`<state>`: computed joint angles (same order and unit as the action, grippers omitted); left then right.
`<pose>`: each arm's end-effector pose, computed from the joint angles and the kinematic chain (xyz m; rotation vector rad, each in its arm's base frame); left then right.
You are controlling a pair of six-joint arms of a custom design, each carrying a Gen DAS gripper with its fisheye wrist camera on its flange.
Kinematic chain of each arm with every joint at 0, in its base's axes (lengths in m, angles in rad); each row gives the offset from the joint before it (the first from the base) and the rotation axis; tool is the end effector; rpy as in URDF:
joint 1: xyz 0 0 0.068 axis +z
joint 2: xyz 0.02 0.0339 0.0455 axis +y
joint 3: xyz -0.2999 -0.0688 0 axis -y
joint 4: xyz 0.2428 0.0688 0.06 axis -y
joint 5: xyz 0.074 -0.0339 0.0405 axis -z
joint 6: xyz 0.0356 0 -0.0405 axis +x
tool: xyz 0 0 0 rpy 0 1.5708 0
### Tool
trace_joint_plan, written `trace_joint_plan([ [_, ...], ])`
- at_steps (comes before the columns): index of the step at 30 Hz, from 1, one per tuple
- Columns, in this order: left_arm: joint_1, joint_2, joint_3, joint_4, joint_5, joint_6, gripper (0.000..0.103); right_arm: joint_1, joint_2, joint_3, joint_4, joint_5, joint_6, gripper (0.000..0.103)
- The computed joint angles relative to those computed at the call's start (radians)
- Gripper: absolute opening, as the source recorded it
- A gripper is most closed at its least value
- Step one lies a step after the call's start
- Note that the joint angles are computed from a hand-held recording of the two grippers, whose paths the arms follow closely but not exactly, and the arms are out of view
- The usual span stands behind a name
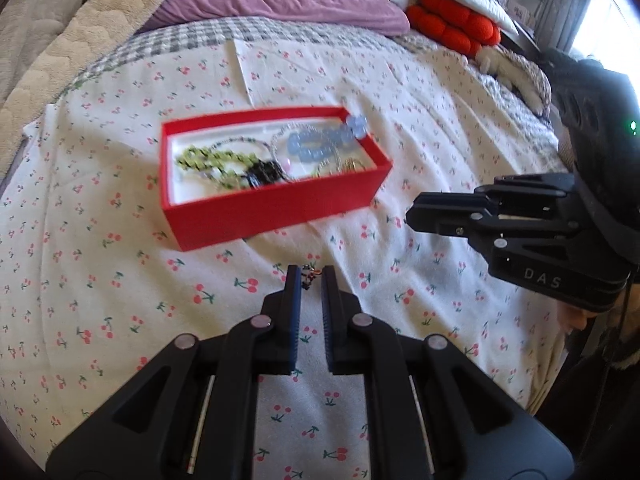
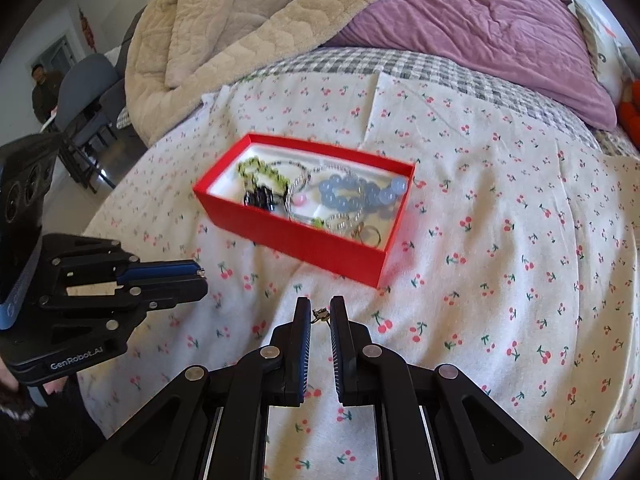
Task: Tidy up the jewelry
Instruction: 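Carry both gold earrings over the red box, then open both grippers to drop the earrings into the box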
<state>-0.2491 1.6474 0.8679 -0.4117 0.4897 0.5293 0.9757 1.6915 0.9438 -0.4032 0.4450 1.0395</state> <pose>0.2836 -0.0894 0.1866 1.1202 2.3970 -0.5830 0.1911 0.2549 0.1932 0.2037 2.5384 0.1511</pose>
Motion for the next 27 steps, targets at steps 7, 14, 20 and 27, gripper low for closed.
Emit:
trace_joint_plan([
  [7,0.031,-0.004,0.063,-0.026,0.027,-0.039,0.011,-0.027,-0.01,0.044,0.003,0.008,-0.014,0.01],
  [14,0.032,0.045,0.13,-0.007,0.024,-0.099,0.011,-0.076,0.004,0.047,0.068,-0.01,-0.039,0.01],
  [20,0.017,0.121,0.178,0.039,-0.018,-0.147,0.011,-0.13,0.023,0.026,0.152,-0.044,-0.059,0.01],
  [27,0.002,0.171,0.205,0.074,-0.041,-0.175,0.011,-0.186,0.067,0.029,0.208,-0.096,-0.087,0.01],
])
